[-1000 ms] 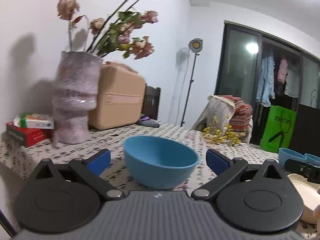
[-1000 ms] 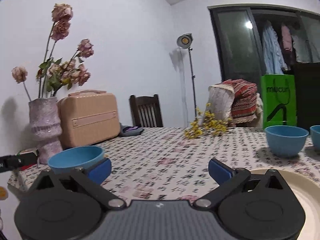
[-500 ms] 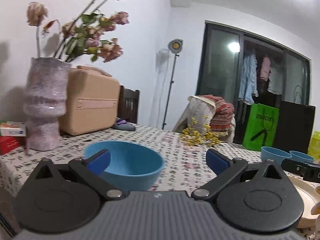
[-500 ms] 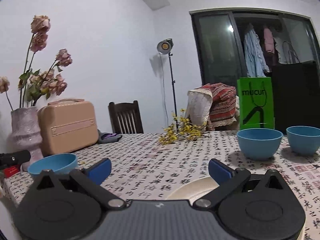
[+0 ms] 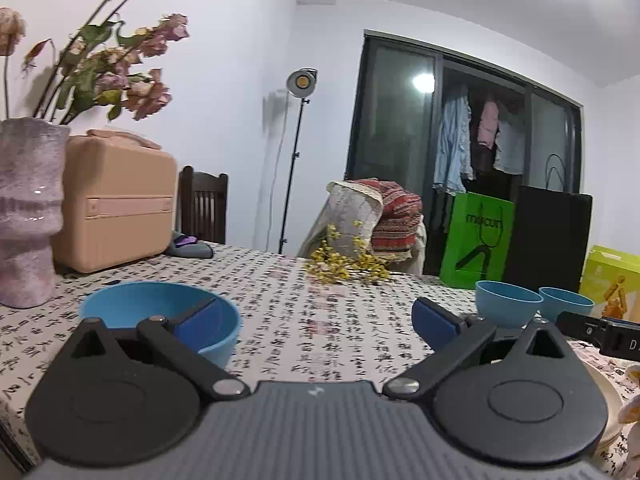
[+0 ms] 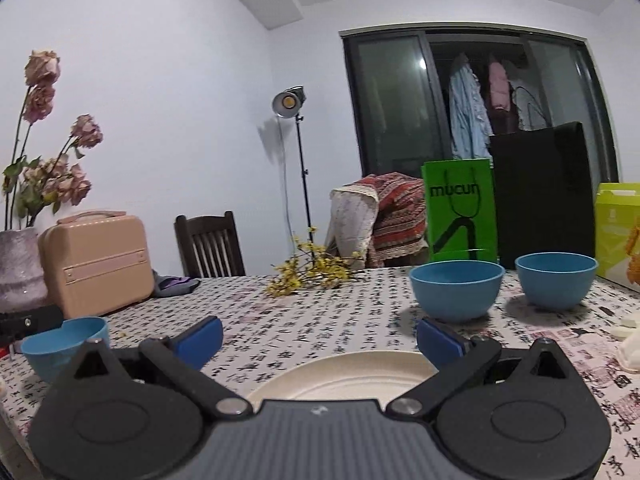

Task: Organize plates and bowls
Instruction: 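Move both open grippers back toward the two remaining blue bowls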

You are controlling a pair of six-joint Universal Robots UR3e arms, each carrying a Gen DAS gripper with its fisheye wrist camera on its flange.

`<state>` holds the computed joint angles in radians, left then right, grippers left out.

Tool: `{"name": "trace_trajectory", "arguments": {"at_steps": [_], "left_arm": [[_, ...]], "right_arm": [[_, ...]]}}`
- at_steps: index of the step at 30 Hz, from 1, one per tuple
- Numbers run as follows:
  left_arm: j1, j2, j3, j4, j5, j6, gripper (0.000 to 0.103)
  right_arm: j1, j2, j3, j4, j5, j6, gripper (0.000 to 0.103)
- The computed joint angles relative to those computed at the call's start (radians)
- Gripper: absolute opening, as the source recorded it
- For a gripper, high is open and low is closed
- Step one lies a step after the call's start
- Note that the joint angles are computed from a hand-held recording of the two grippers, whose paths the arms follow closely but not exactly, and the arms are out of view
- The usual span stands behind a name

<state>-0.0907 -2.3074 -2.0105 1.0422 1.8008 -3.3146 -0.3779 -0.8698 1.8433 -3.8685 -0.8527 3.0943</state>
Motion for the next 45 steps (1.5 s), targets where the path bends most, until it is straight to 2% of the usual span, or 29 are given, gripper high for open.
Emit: {"name": "trace_trajectory", "arguments": {"at_steps": [45], "left_arm": [[-0.122,-0.169,0.456,-0.286,-0.164,0.063,0.103]], "right_arm": [[-0.196,-0.027,0.106,-0.106,-0.060,0.032,0.103]]}}
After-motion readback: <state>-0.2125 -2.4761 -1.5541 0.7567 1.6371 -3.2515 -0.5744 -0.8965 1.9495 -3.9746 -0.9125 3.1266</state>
